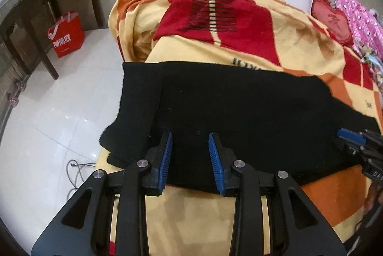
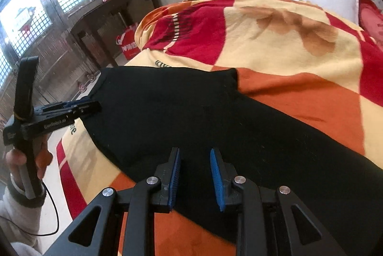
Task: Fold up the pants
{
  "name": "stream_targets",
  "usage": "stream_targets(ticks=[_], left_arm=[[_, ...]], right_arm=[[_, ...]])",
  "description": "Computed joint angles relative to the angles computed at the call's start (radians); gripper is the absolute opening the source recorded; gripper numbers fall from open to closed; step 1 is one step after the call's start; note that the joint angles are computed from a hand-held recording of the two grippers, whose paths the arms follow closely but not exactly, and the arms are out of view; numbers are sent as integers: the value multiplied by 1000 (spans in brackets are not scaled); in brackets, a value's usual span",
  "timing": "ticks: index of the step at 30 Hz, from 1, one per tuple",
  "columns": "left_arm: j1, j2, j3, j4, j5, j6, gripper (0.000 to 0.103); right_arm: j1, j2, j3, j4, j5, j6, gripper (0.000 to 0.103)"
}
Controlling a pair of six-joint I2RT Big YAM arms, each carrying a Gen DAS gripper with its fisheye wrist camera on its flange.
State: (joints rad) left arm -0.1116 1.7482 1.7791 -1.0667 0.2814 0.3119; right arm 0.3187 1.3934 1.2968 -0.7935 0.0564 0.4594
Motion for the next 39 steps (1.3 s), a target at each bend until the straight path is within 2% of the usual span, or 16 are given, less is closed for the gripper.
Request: stream_targets(ticks=[9,18,22,26,32,36,39], left_arm=[[-37,-55,-38,4,42,-14,31],[-103,-90,-68,-6,61,6,31],[-141,-93,-77,-12,57,16,31],[-183,-81,-71,-54,57,31,31],[-249,-84,-79,-78,55,71,31],[-292,-75,-64,-108,80,83,51],[-336,-66,-48,-123,87,107,51]], right_arm=[[-30,-133,-93,-49,94,56,25],[-90,-281,-215,-93,147,129,30],[-126,-335,-272,-89,136,159,30],[-158,-396,-326,-56,93,172,30],[-204,-493,-382,-86,95,202,30],[-224,-546,-394,-151,134,211,30],[-255,-591,-408,-178,134,223,30]])
